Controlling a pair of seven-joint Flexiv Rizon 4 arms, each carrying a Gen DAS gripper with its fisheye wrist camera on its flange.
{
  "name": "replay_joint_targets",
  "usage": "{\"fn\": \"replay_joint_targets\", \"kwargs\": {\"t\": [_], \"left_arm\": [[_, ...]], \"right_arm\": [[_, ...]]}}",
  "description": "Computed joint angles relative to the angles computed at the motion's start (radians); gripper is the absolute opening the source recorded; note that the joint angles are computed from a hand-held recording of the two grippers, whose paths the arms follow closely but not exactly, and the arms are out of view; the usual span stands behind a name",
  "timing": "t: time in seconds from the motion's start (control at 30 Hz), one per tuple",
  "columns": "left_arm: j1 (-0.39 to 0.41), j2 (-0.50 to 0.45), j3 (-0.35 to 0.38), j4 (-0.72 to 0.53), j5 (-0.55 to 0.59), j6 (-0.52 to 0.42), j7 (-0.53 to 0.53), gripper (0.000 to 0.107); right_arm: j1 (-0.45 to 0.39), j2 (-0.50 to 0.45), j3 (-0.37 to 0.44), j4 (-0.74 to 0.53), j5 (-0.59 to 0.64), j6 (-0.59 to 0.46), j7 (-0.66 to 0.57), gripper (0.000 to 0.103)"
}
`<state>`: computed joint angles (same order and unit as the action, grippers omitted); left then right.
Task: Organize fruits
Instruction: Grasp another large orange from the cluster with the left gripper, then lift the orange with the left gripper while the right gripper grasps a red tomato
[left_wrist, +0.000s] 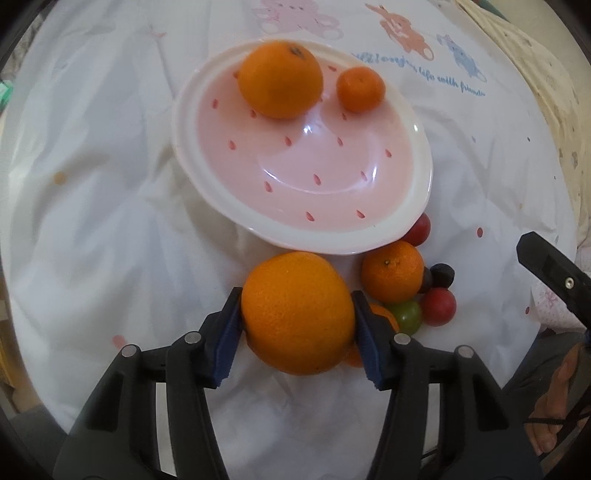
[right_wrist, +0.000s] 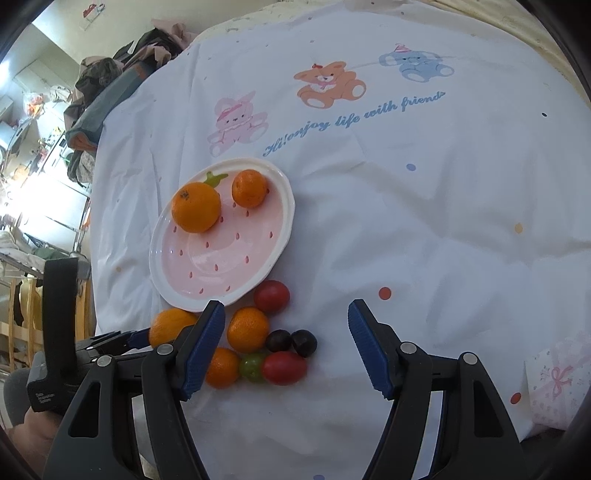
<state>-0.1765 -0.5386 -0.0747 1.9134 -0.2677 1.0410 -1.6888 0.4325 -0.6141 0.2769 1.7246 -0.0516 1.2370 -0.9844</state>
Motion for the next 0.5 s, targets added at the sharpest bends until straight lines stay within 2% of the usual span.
{"fn": "replay_joint_targets", "kwargs": {"t": [0.17,0.4,0.5], "left_arm": [[0.019,0.079,-0.009,0.072,-0.024,0.052,0.031,0.052],[-0.017,0.203,0.064,0.164,0.102,0.141,-0.001,0.052],[-0.008,0.220,0.059,0.185,0.108,0.162,-0.009,0.051]], "right_arm": [[0.000,0.009,-0.008,0.013,0.005,0.020,0.019,0.072],[-0.006,0.011,-0.004,0.021,0.007,0.026,0.033,0.072],[-0.013,0.014,0.003,0.026,0.015,0.026,0.034,0.072]]}}
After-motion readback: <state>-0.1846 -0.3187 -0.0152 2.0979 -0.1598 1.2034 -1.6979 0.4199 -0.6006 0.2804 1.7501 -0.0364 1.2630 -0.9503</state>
